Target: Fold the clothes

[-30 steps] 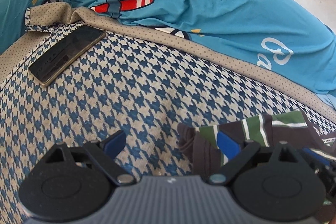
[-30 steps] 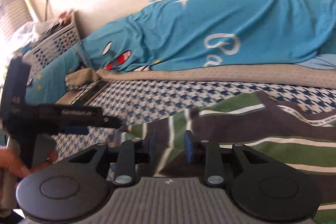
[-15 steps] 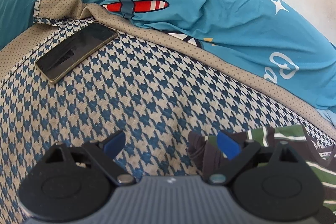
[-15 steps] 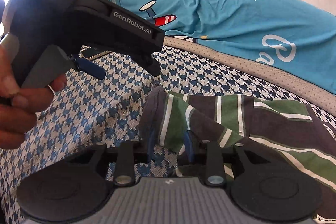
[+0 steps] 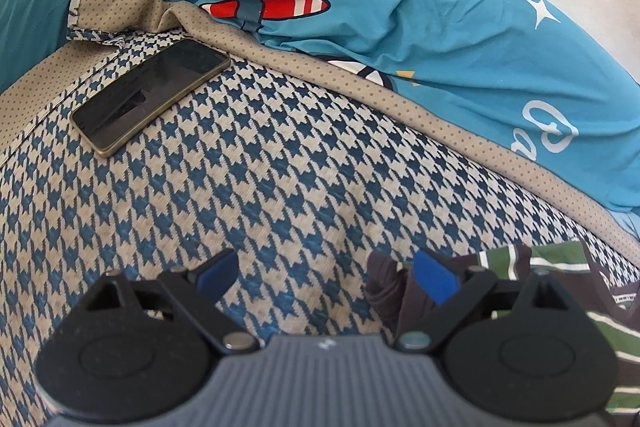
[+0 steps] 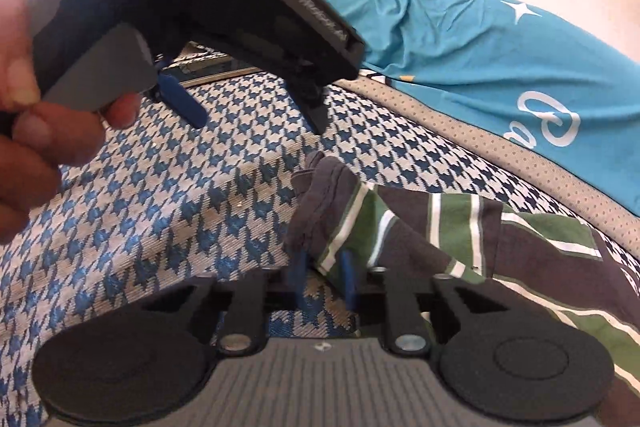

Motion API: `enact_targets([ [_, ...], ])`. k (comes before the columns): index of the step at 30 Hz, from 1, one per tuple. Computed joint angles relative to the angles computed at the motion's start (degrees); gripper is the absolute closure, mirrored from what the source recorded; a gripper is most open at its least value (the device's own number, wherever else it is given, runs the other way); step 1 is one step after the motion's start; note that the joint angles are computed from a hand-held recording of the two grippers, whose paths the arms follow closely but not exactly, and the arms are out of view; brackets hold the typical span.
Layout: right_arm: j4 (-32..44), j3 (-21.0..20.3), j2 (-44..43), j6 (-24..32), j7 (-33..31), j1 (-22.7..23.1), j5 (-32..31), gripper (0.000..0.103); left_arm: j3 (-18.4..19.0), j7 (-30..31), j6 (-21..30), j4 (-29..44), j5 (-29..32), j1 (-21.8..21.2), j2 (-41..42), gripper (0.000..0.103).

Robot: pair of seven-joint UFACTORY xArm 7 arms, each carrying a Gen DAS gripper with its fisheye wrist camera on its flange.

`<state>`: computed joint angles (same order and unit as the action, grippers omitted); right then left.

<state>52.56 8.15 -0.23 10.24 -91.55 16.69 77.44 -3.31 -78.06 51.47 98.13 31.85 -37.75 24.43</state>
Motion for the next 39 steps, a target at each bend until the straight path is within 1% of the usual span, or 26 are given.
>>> enact_targets([
  [1,0.01,-0.34,-0.40,1.29,2.01,-0.36,-1.07,0.097,0.04,-0.10,-0.06,-0.19,-0.09,0.10,-0.13,0.008],
  [4,-0.20,-2.10,-3.13,10.48,7.47,-1.79,-5.24,0.097,0.28,-1.14,-0.32,-1.26,-0.05,0.47,-1.01,0.008],
  [6,-0.30,-3.20,-4.53,16.66,9.56,-2.34,-8.30,0.097,0.34,-1.97,-0.52,-1.97,0.09,0.83,-1.58,0.007],
  [9,-0.62,-3.78,-4.82,20.74,12.37,-2.45,-9.78,0.097,0.29,-2.89,-0.15,-2.32,0.47,1.19,-1.98,0.007],
  [10,-0.68,-3.77,-4.57,21.32,13.46,-2.47,-10.51,0.097,0.23,-3.03,0.05,-2.31,0.63,1.24,-2.00,0.007],
  [12,-0.97,-3.28,-3.50,20.44,15.93,-2.38,-12.92,0.096,-0.13,-2.37,0.43,-1.92,0.59,1.37,-1.68,0.006],
  [13,-1.44,-3.12,-3.58,20.09,15.64,-2.28,-13.23,0.095,-0.32,-1.81,0.58,-1.58,0.43,1.40,-1.36,0.006],
  [14,-1.87,-3.19,-4.00,20.27,14.19,-2.18,-12.17,0.090,-0.46,-1.20,0.63,-1.24,0.22,1.42,-0.98,0.006],
  [15,-1.86,-3.39,-4.30,21.36,14.17,-2.27,-12.50,0.087,-0.47,-0.96,0.62,-1.07,0.06,1.38,-0.81,0.006],
  [16,-1.18,-3.81,-4.35,23.82,15.49,-2.65,-14.07,0.082,-0.45,-0.77,0.61,-0.90,-0.09,1.33,-0.66,0.006],
  [18,0.55,-4.86,-4.14,29.28,16.80,-3.62,-15.46,0.081,-0.29,-0.75,0.55,-0.79,-0.20,1.17,-0.58,0.006],
  [21,2.36,-6.07,-4.02,35.57,16.28,-5.16,-13.01,0.081,0.03,-1.44,0.59,-1.23,0.19,0.97,-1.00,0.006],
  [22,2.86,-6.26,-4.02,37.05,16.00,-5.64,-12.46,0.081,0.05,-1.55,0.69,-1.31,0.24,1.00,-1.08,0.006],
  [23,3.06,-6.17,-4.26,37.28,15.52,-5.94,-12.24,0.081,0.07,-1.66,0.79,-1.39,0.28,1.03,-1.16,0.005],
  [25,3.04,-5.84,-5.00,35.74,14.47,-6.17,-11.92,0.081,-0.15,-1.31,0.73,-1.42,-0.16,1.33,-1.10,0.005],
  [27,2.69,-5.49,-5.55,31.94,13.76,-6.04,-10.93,0.081,-0.33,-0.91,0.85,-1.24,-0.71,1.49,-0.86,0.005],
  [29,2.62,-5.11,-5.20,25.45,13.02,-5.75,-9.01,0.081,-0.39,-0.58,1.16,-0.99,-1.14,1.49,-0.64,0.005],
  [32,3.96,-4.19,-2.62,13.54,11.72,-4.97,-6.10,0.081,-0.16,-0.97,1.26,-1.01,-0.71,1.16,-0.82,0.005],
  [35,5.38,-3.92,-0.63,6.04,13.21,-5.32,-5.81,0.081,-0.25,-0.58,1.22,-0.71,-0.58,1.08,-0.69,0.005],
  [36,6.19,-3.89,0.26,4.55,14.19,-5.57,-6.28,0.081,-0.24,-0.47,1.39,-0.46,-0.55,1.02,-0.54,0.005],
  [39,9.16,-3.30,3.27,2.39,16.55,-6.64,-8.19,0.081,-0.24,-0.19,1.54,0.03,-0.88,1.02,-0.16,0.005],
])
